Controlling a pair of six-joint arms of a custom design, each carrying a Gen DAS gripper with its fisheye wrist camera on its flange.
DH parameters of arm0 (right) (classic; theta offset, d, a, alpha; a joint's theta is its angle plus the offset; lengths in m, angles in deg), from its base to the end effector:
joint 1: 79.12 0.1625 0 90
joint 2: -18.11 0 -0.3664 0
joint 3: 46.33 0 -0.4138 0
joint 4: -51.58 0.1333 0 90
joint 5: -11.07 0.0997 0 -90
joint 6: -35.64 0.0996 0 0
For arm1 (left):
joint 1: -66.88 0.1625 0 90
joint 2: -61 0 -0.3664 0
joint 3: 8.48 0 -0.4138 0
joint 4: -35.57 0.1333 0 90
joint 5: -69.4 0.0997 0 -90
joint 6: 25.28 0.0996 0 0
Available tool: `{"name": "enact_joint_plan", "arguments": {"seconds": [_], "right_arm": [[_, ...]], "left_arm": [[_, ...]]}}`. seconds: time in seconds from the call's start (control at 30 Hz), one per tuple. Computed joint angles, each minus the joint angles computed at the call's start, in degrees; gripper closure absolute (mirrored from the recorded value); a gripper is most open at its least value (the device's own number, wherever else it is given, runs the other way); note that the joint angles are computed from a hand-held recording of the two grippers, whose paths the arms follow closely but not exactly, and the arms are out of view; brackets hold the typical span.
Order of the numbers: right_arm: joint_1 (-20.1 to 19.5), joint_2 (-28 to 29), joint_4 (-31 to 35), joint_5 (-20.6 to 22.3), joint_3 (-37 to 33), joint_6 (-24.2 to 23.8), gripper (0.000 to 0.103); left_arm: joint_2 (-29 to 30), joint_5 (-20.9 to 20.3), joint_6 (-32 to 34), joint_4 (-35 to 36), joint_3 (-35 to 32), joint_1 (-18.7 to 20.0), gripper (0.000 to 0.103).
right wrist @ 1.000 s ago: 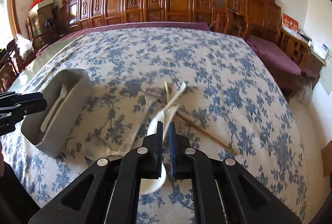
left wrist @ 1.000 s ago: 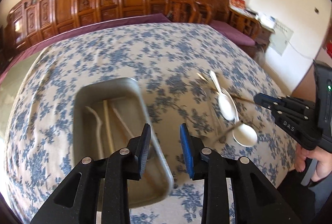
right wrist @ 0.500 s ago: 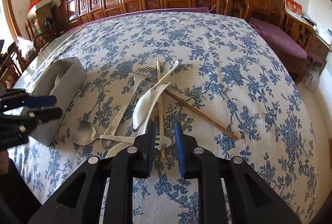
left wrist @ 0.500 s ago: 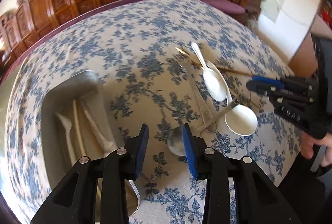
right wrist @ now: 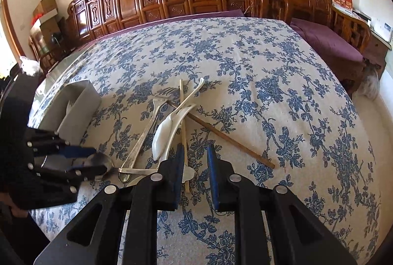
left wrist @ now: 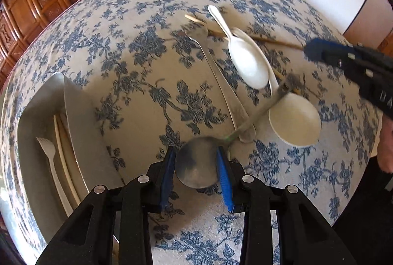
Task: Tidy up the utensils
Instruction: 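Reach the left tool to a metal spoon in the pile and close on it, then lift the metal spoon with the left tool while the right tool grasps a white plastic spoon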
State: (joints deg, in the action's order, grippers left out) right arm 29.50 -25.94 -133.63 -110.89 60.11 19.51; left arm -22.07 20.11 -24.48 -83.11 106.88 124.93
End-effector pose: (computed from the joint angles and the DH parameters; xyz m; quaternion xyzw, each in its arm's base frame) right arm 0.2631 -0.5284 0.0336 0.2012 -0.9033 0.2773 0.2581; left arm -0.0904 -0.5196 0.2235 0.2747 0.8960 -0.0649 0.3428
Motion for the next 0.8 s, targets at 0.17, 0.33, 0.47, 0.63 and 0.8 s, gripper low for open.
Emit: {"name": "enact_joint_plan", "arguments": {"seconds": [0.17, 0.33, 0.47, 0.63, 0.8], "right_arm": [[0.05, 0.08, -0.15, -0.02, -0.05, -0.09, 0.082], [0.09, 0.06, -0.30, -0.16, -0.03, 0.13, 0.082], [0.16, 0.17, -0.56, -0.25, -0.13, 0.37, 0.082], [0.11, 0.42, -0.64, -0.50, -0.36, 0.31, 0.082], [0.22, 1.11, -0.80, -0.86, -1.01, 0.16, 0.082]], "left_arm": [[-1.68, -0.49, -0.80, -0.46, 1.30, -0.23, 0.084], [-4.96, -3.68, -1.07, -2.09, 2.75, -0.55, 0.099], [-8.52, -5.76, -1.79, -4.29, 5.13, -1.81, 0.102], [-12.34, -6.20, -2.09, -8.23, 8.05, -3.28, 0.102], [-15.07, -6.63, -1.61, -12.36, 9.51, -3.08, 0.103]]}}
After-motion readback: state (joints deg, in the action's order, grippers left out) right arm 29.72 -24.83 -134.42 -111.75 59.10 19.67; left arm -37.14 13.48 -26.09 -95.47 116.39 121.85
